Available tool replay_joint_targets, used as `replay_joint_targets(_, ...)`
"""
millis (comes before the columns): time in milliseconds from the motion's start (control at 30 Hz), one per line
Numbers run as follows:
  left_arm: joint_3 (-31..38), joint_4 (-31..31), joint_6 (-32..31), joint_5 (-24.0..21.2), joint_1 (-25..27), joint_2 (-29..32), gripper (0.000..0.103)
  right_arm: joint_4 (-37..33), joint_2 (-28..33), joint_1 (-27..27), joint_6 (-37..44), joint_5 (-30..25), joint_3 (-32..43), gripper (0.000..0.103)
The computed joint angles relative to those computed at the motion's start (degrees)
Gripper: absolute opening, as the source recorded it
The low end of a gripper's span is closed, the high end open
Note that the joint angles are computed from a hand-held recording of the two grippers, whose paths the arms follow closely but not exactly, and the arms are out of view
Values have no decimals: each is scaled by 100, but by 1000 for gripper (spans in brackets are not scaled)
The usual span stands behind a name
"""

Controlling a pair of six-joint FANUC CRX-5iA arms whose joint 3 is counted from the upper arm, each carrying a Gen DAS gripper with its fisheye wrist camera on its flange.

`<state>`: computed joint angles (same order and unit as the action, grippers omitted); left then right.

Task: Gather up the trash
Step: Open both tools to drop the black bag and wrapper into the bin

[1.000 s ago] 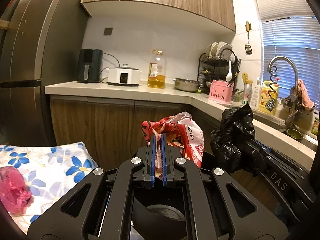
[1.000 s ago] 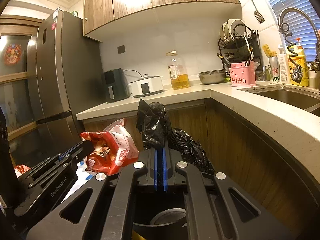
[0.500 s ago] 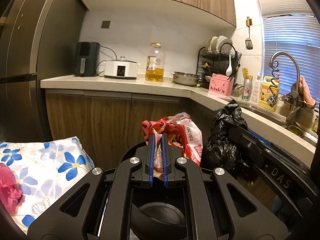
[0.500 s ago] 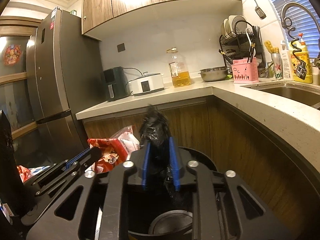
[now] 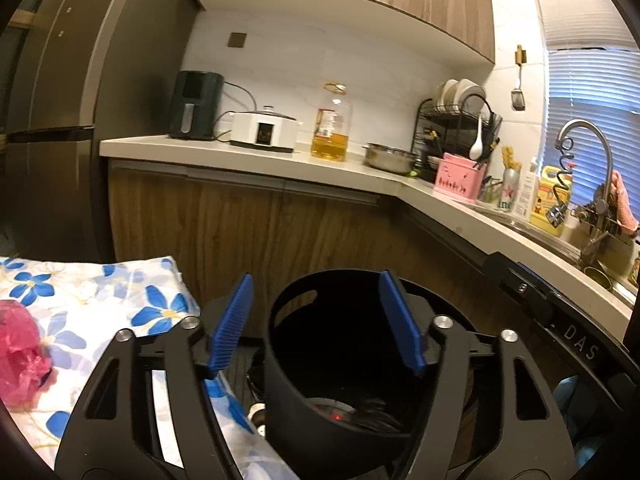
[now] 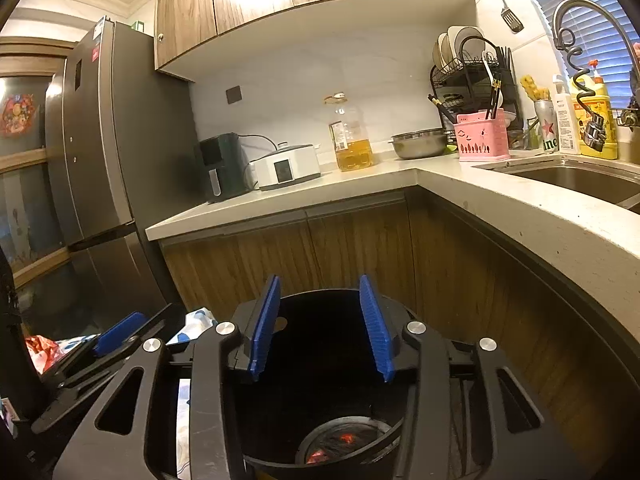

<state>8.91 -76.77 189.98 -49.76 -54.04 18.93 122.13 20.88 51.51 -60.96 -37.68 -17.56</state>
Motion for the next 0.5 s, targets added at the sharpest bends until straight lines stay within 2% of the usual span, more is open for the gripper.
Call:
replay_joint_targets(67,-38,6,42,-176,-49,-48,74,-40,-26,43,-19,-41,-33,49)
replay_joint_targets(267,-179,2,113,-729,-256,-220,85,-218,-109,202,32,-145,-125,60)
replay_joint_targets(433,-217,-105,-56,-1479,-593,-319,90,-427,-224,376,143,-163,-229,66)
replay_joint_targets(500,-254,-90,-104,-1640,-675,-387,91,-558,-267,467,236,-209,-266,68)
